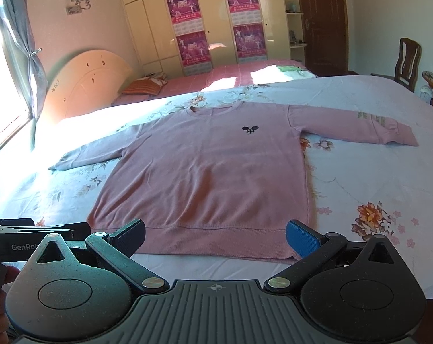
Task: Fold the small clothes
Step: 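Move both tools over the flat pink sweatshirt toward its sleeves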
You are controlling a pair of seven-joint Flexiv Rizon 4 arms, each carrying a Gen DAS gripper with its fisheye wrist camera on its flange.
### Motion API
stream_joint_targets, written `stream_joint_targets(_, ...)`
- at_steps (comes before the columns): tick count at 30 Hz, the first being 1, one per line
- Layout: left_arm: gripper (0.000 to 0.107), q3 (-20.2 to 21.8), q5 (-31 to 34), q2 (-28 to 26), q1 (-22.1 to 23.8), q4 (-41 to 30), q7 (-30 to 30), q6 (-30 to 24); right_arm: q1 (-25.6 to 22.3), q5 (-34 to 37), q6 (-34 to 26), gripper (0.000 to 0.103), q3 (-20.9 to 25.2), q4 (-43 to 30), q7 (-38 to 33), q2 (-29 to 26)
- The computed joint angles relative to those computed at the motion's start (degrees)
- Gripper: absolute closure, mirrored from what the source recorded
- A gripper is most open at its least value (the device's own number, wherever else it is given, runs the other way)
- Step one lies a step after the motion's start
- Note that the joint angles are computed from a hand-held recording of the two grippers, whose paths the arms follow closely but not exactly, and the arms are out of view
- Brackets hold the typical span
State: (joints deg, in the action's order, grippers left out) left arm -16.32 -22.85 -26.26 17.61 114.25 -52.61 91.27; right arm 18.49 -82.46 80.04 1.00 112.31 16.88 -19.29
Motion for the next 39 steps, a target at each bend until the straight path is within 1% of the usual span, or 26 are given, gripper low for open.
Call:
stream_joint_targets(19,0.004,0.1,0.0,-0.5,-0.1,-0.8,0.0,-0.2,-0.3,-0.7,-0.2,0.0,-0.1,-0.2,0.8,0.0)
stream_joint_targets(23,0.004,1.2,0.2,-0.8,-1.1,-1.5,-0.5,-0.7,-0.4,-0.7,-0.3,0.0,0.0,-0.1,0.9,0.0)
stream_joint_targets(27,0.004,1.3,0.1,-1.1,-1.2,-2.0,-0.4,-1.1,-0.4,-0.4,-0.3,0.0,0.1,-0.1,0.7,0.0)
stream_joint_targets(39,0.004,1.0,-0.1,-1.7,-0.9,-2.3,-0.1,-0.6,-0.4,-0.5,-0.4,0.0,-0.1,-0.4,1.0,-0.4)
